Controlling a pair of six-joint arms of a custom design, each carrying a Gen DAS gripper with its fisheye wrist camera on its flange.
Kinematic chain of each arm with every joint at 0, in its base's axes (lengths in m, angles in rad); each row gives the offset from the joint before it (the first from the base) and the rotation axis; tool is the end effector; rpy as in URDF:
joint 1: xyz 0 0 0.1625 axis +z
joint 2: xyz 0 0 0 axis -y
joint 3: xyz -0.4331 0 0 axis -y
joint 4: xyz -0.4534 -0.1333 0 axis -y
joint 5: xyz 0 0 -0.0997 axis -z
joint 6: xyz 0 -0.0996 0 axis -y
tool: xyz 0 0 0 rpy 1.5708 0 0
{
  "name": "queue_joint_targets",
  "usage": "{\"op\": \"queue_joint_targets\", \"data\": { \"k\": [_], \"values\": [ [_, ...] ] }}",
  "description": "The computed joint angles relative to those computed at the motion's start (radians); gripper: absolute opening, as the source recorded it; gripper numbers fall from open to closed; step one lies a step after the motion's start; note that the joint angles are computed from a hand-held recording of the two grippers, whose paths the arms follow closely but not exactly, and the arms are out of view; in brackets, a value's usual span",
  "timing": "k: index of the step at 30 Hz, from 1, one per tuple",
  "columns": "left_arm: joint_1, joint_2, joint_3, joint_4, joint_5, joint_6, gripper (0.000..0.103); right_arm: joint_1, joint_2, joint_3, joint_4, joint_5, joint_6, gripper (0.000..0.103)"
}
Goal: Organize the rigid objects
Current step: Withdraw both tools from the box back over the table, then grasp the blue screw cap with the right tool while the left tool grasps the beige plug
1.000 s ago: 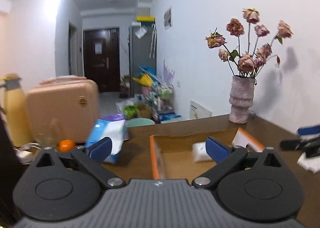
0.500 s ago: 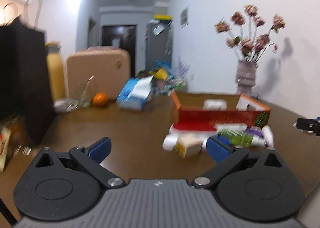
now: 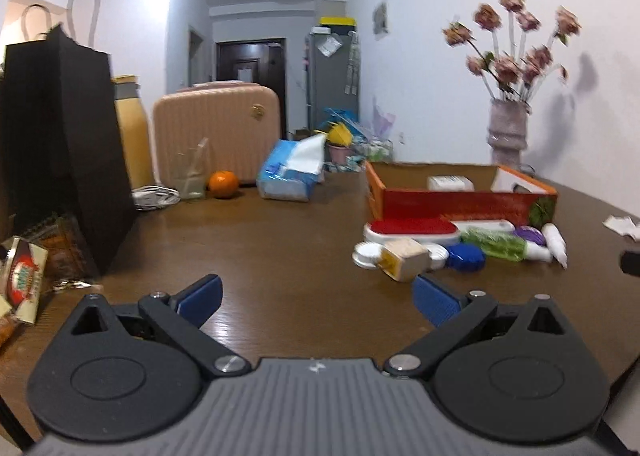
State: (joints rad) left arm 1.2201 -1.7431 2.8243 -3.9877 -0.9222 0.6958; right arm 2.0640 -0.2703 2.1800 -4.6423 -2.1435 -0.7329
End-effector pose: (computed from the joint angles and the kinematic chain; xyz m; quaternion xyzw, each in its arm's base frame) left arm 0.0995 -0.2913 0.2675 0.2010 0.7433 -0.5353 0.3473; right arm 0.2512 -0.2999 -0.0913 0.3346 -0.7451 0.4944 0.2974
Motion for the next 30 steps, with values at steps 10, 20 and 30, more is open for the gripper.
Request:
{"op": "queue_joint_targets", "data": {
  "k": [10,20,30],
  "values": [
    [0.058,0.109,-0.089,0.094,-0.062,-0.006,0.103,-0.048,-0.029,-0.018,0.226,0.075,0.09,0.098],
    [0.135,0.29,-0.333,0.363,-0.156,-0.075,0.102,-0.107,-0.058,-0.084,0.415,0.118,0.146,0.08],
    [0.162,0.429,-0.454,0.373,-0.134,-0.118,0.081,-0.155,-0.074,-0.225,0.668,0.167,0.171,0.072]
  ]
}}
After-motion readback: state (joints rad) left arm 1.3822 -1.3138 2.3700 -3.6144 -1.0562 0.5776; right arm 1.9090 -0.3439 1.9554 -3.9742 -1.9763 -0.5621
